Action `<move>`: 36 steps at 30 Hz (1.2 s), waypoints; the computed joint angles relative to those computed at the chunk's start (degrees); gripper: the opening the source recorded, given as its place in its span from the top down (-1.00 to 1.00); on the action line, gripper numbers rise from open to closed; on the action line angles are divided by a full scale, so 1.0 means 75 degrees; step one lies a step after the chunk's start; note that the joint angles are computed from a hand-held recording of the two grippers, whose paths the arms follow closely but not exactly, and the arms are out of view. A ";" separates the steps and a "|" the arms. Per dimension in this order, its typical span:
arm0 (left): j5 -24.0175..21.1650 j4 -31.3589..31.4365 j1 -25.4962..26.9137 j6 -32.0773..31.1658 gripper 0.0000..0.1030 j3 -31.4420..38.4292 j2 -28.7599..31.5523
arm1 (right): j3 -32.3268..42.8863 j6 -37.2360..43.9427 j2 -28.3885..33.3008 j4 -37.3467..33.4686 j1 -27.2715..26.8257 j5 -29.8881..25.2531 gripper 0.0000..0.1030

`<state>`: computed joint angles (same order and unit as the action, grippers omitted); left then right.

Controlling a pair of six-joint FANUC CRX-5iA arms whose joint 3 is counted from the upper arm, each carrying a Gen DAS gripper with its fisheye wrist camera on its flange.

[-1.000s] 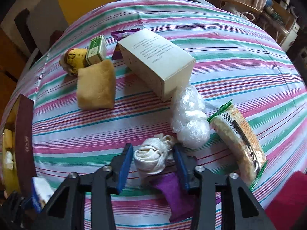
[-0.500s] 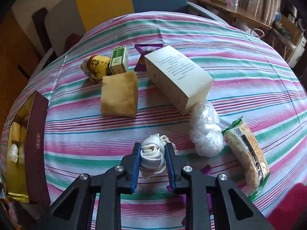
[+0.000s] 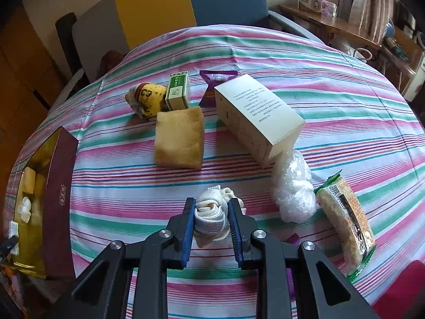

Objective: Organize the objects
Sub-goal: 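Place the tissue pack in the tray with the left gripper while the right gripper grasps the rolled white cloth, then carry the rolled white cloth into the tray and release with the right gripper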

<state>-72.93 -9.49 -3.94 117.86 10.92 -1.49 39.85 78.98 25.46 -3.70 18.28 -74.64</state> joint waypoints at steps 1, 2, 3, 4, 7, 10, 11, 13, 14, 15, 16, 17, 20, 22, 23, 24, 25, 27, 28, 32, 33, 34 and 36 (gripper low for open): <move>0.0003 -0.0107 -0.0046 0.0047 -0.03 0.0035 0.0020 | 0.0006 0.0002 0.0004 -0.0002 -0.0001 -0.0011 0.52; -0.0072 -0.0245 -0.0123 0.0125 -0.04 0.0117 0.0065 | 0.0010 -0.0004 0.0009 0.0013 0.0005 -0.0025 0.52; -0.0094 -0.0337 -0.0153 0.0172 -0.04 0.0170 0.0108 | 0.0011 -0.0005 0.0013 0.0023 0.0009 -0.0035 0.52; -0.0109 -0.0421 -0.0184 0.0218 -0.04 0.0201 0.0112 | 0.0017 0.0003 0.0018 0.0023 0.0011 -0.0045 0.52; -0.0124 -0.0725 -0.0269 0.0276 -0.05 0.0276 0.0099 | 0.0039 0.0024 0.0044 0.0053 0.0026 -0.0097 0.52; -0.0015 -0.0809 -0.0296 0.0355 -0.05 0.0231 -0.0025 | 0.0039 0.0063 0.0048 0.0083 0.0050 -0.0116 0.52; -0.0015 -0.0960 -0.0358 0.0421 -0.05 0.0254 -0.0058 | 0.0040 0.0076 0.0049 0.0097 0.0060 -0.0122 0.52; 0.0057 -0.1160 -0.0452 0.0566 -0.05 0.0232 -0.0185 | 0.0022 0.0097 0.0037 0.0129 0.0075 -0.0109 0.52; 0.0127 -0.1223 -0.0479 0.0643 -0.05 0.0196 -0.0281 | -0.0012 0.0111 0.0007 0.0143 0.0082 -0.0066 0.52; 0.0150 -0.1348 -0.0520 0.0749 -0.05 0.0195 -0.0359 | -0.0054 0.0131 -0.0037 0.0147 0.0088 -0.0002 0.52; 0.0121 -0.1471 -0.0562 0.0829 -0.05 0.0224 -0.0398 | -0.0078 0.0168 -0.0084 0.0126 0.0097 0.0040 0.52; 0.0072 -0.1555 -0.0577 0.0858 -0.05 0.0257 -0.0434 | -0.0086 0.0217 -0.0134 0.0106 0.0122 0.0050 0.52; 0.0051 -0.1587 -0.0513 0.0936 -0.05 0.0239 -0.0517 | -0.0239 0.0409 -0.0421 0.0033 0.0313 0.0207 0.52; 0.0056 -0.1556 -0.0446 0.1002 -0.05 0.0172 -0.0590 | -0.0264 0.0615 -0.0643 -0.0169 0.0510 0.0322 0.52; 0.0054 -0.1542 -0.0419 0.1032 -0.05 0.0144 -0.0623 | -0.0272 0.0735 -0.0753 -0.0248 0.0645 0.0399 0.52; 0.0056 -0.1560 -0.0415 0.1096 -0.05 0.0093 -0.0678 | -0.0242 0.0861 -0.0837 -0.0343 0.0781 0.0449 0.52; 0.0063 -0.1565 -0.0405 0.1149 -0.05 0.0050 -0.0722 | -0.0142 0.1024 -0.0882 -0.0502 0.0902 0.0443 0.52; 0.0098 -0.1518 -0.0351 0.1216 -0.05 -0.0061 -0.0826 | 0.0095 0.1433 -0.0926 -0.0952 0.1154 0.0348 0.52; 0.0121 -0.1506 -0.0320 0.1238 -0.05 -0.0110 -0.0868 | 0.0215 0.1622 -0.0925 -0.1179 0.1285 0.0267 0.52; 0.0203 -0.1443 -0.0227 0.1309 -0.05 -0.0265 -0.1013 | 0.0784 0.2245 -0.0665 -0.1928 0.1933 -0.0334 0.52; 0.0218 -0.1434 -0.0212 0.1310 -0.05 -0.0293 -0.1037 | 0.0906 0.2326 -0.0553 -0.2008 0.2110 -0.0480 0.52; 0.0231 -0.1416 -0.0192 0.1302 -0.05 -0.0322 -0.1064 | 0.1062 0.2378 -0.0395 -0.2068 0.2302 -0.0659 0.52; 0.0259 -0.1384 -0.0141 0.1301 -0.05 -0.0405 -0.1134 | 0.1228 0.2430 -0.0135 -0.2075 0.2645 -0.0922 0.52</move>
